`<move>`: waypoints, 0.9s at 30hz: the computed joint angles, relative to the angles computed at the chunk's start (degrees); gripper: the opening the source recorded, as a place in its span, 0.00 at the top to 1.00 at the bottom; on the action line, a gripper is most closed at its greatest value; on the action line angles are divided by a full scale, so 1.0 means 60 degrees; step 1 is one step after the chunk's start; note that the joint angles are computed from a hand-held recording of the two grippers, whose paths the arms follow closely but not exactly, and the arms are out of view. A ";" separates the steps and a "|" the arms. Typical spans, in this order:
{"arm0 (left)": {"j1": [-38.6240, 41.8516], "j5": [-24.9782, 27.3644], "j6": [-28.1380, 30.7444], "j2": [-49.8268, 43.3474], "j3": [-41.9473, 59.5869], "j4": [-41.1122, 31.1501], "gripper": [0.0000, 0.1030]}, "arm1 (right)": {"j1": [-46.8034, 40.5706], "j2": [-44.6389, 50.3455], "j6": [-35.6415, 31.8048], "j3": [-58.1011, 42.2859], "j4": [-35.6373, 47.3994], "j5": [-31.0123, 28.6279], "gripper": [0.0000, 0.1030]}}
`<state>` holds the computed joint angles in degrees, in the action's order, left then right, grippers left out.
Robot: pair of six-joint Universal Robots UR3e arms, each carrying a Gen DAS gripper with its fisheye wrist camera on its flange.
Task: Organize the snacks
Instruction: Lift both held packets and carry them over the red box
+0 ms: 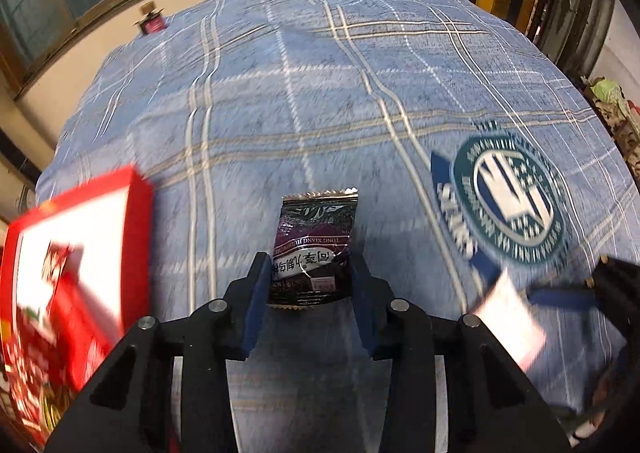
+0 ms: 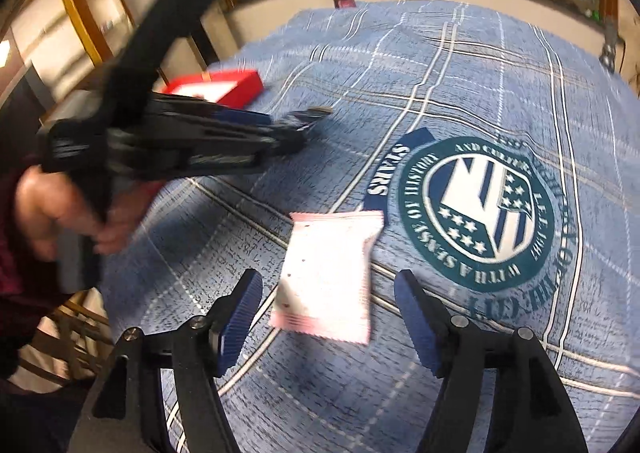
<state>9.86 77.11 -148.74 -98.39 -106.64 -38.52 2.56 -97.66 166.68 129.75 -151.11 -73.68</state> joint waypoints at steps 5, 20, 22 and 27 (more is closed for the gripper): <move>0.0990 -0.0723 0.0609 0.1360 -0.1397 -0.0435 0.64 | 0.1683 0.1156 0.1077 -0.1081 -0.0116 -0.1994 0.30; 0.4060 -0.2802 0.3536 0.5363 -0.3947 -0.3835 0.64 | 0.2133 0.0871 0.1737 -0.0658 -0.0427 -0.2952 0.56; 0.4294 -0.2920 0.3878 0.5861 -0.4152 -0.4284 0.64 | 0.1958 0.0524 0.1788 -0.0315 -0.0463 -0.2683 0.56; 0.4868 -0.3142 0.4750 0.7197 -0.4636 -0.5471 0.64 | 0.1127 -0.0863 0.1714 0.0655 -0.0086 -0.1696 0.58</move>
